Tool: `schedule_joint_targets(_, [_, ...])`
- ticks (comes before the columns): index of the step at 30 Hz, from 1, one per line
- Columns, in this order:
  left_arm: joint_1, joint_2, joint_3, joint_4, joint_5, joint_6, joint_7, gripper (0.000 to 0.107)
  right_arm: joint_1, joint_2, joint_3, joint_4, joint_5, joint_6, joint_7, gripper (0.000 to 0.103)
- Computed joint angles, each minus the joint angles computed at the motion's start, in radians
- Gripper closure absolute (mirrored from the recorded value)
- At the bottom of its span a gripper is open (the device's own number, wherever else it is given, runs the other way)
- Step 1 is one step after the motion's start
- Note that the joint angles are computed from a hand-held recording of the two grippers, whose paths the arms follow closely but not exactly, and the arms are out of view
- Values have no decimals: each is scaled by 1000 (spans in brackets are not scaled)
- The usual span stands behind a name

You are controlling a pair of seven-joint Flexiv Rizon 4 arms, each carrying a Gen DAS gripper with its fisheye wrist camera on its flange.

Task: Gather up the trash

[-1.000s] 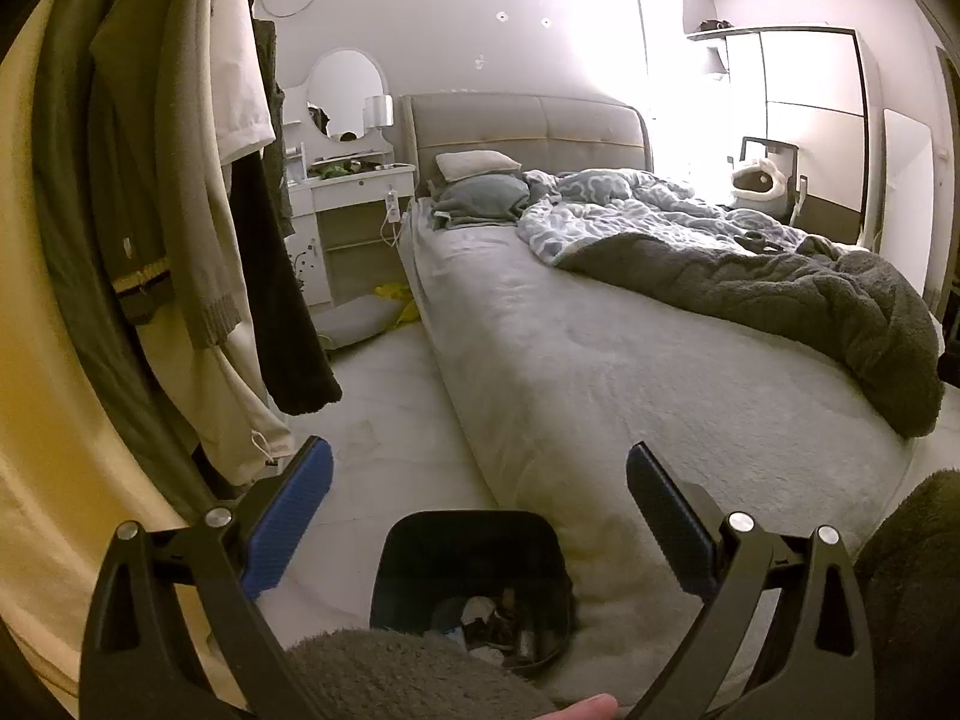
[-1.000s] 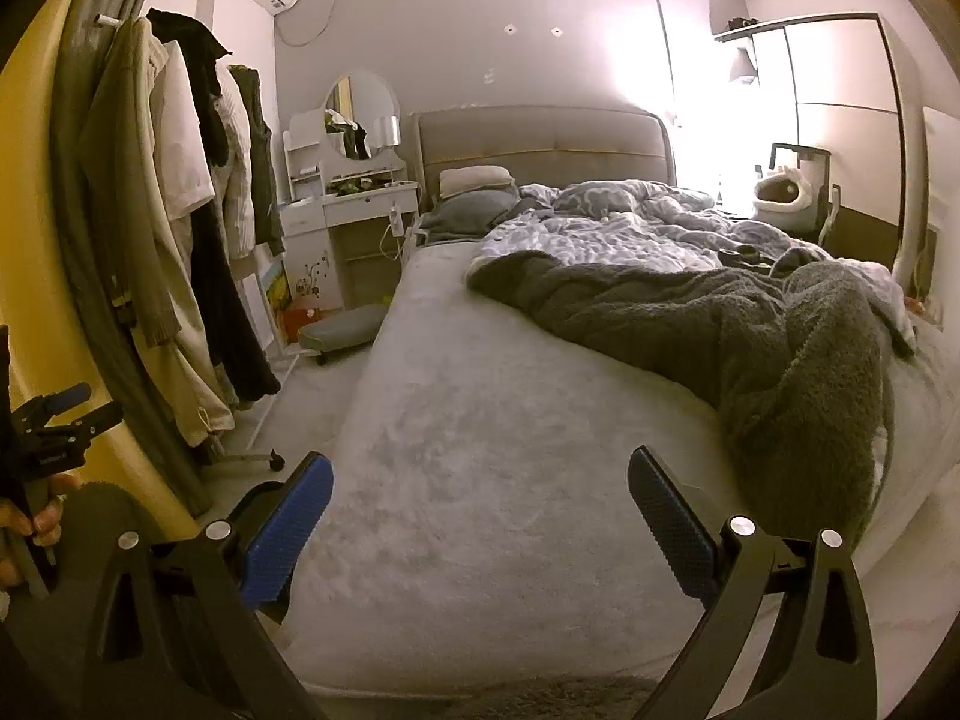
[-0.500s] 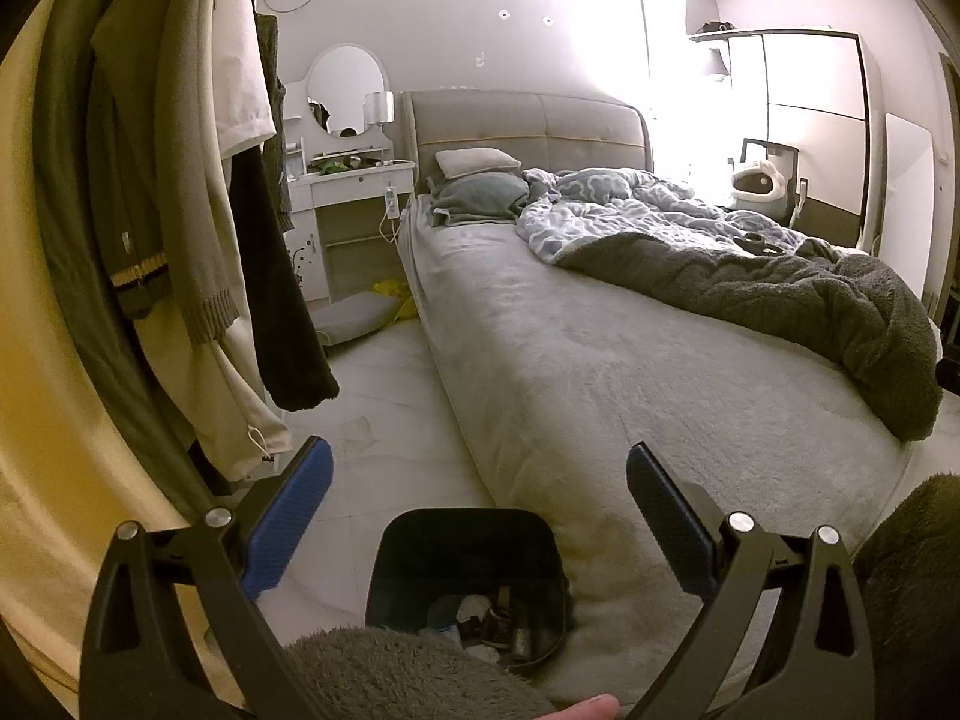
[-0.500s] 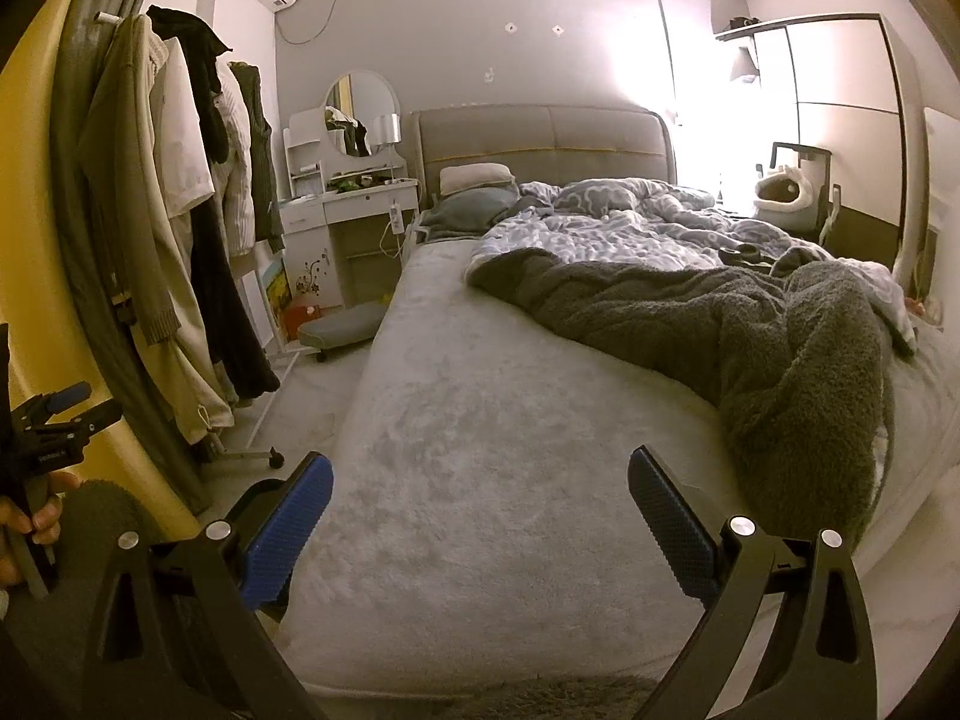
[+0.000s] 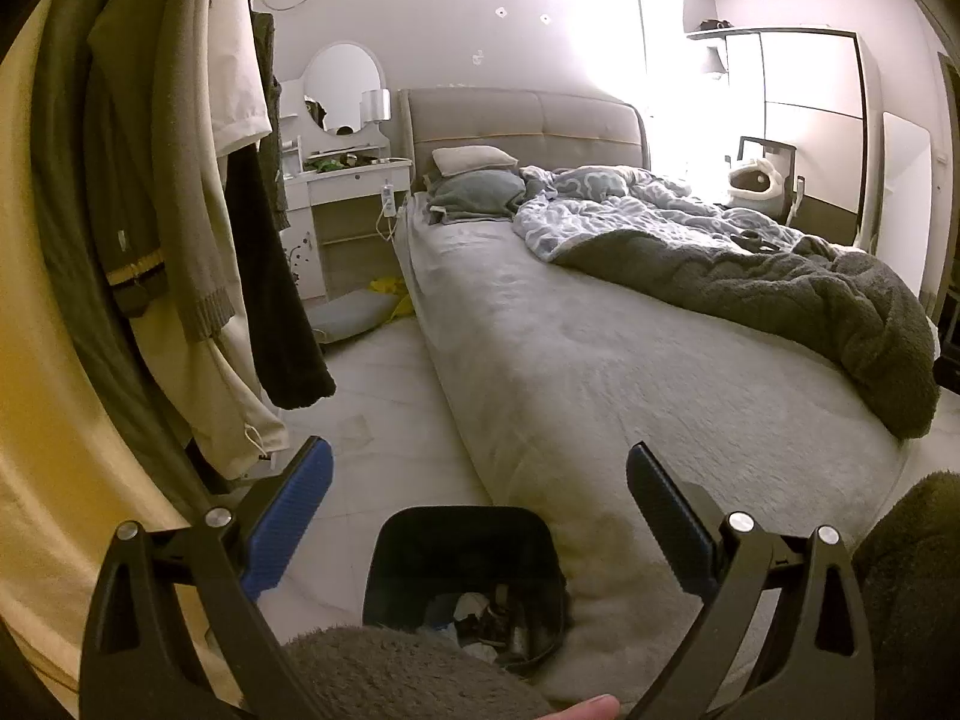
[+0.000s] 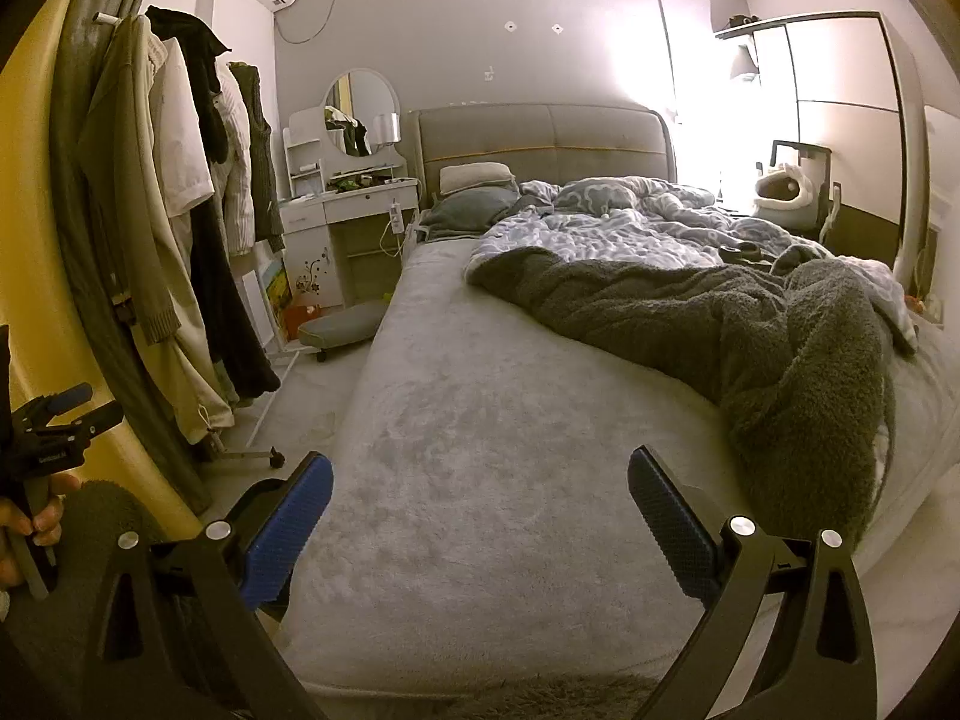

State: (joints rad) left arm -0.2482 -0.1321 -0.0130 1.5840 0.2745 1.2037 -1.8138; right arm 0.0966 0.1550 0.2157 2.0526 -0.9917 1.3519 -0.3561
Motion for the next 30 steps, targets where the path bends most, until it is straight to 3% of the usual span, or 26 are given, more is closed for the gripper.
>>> schedule_joint_targets(30, [-3,0,-2,-4,5,-8,-5,7,0,0,0,-2,12,0,-12,3])
